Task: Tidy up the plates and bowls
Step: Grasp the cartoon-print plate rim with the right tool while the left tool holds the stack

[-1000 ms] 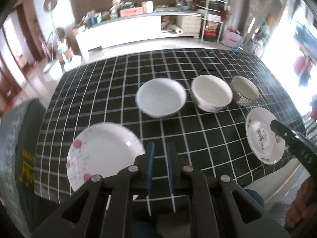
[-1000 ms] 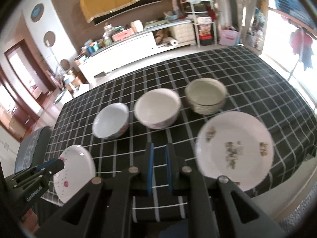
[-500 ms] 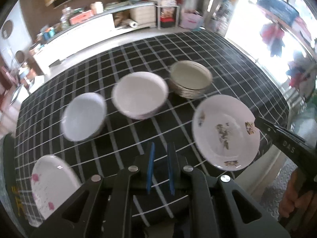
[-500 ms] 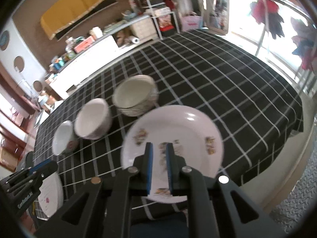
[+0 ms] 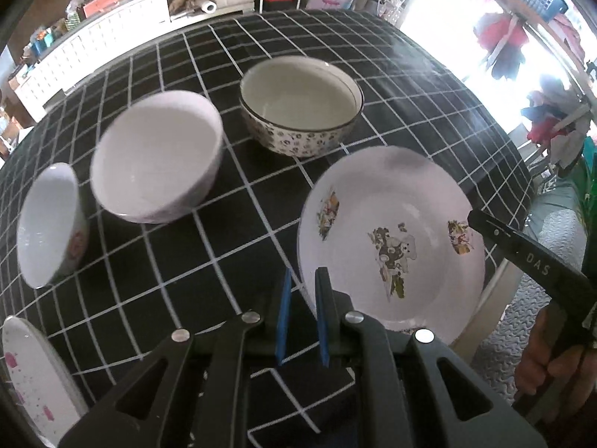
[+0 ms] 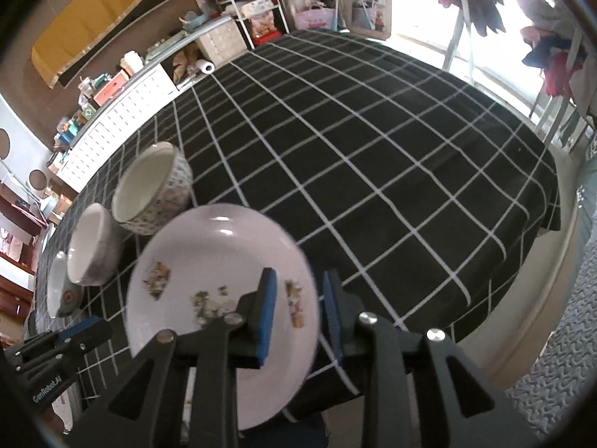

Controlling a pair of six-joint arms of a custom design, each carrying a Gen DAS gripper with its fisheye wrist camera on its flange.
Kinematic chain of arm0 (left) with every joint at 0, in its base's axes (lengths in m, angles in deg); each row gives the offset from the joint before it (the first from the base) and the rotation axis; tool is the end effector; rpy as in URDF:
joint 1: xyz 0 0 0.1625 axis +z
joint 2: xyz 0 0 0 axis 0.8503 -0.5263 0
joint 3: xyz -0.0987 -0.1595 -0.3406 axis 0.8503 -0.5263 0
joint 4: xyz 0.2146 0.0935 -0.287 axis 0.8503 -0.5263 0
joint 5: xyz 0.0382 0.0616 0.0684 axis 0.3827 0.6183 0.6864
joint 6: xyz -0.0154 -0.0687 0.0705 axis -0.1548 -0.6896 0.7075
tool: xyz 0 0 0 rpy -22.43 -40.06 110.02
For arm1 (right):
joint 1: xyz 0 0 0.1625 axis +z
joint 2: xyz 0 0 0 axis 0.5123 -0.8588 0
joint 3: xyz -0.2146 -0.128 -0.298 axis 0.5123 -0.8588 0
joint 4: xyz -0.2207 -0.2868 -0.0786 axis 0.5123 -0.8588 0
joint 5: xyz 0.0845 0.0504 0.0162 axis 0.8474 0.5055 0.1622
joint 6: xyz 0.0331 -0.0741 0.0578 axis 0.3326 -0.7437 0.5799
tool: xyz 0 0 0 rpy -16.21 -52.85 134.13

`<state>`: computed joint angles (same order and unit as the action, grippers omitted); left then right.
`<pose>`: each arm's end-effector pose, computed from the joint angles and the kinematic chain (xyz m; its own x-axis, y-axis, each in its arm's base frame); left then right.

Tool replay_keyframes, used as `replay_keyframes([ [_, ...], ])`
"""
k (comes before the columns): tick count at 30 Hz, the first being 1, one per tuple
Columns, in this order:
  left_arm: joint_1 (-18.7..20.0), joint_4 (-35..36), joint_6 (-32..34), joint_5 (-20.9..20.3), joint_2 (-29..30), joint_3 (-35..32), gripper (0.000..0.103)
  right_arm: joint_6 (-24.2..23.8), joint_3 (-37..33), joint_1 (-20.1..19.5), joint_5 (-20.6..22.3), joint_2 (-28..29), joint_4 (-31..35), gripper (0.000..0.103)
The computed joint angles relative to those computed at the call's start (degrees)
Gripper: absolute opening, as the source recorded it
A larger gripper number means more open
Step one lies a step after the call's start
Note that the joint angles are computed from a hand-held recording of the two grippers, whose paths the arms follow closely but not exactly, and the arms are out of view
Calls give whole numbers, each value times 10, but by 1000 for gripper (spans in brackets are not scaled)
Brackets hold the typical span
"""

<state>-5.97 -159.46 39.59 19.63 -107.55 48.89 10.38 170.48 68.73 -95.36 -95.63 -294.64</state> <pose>-0.1605 -0.5141 0.0381 -0.7477 0.3729 -0.5494 0.4613 0.8869 -0.0259 0.1341 -0.3911 0.0811 -0.8085 0.3619 0.4641 0.0092 0.7963 -0.6048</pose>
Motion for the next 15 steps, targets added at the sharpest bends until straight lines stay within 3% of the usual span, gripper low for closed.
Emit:
replay_keyframes([
  [12, 11, -8, 26, 6, 44, -23, 12, -34, -6, -22, 27, 24, -20, 29],
  [15, 9, -15, 29, 11, 46, -22, 12, -33, -9, -15, 13, 33, -29, 30],
])
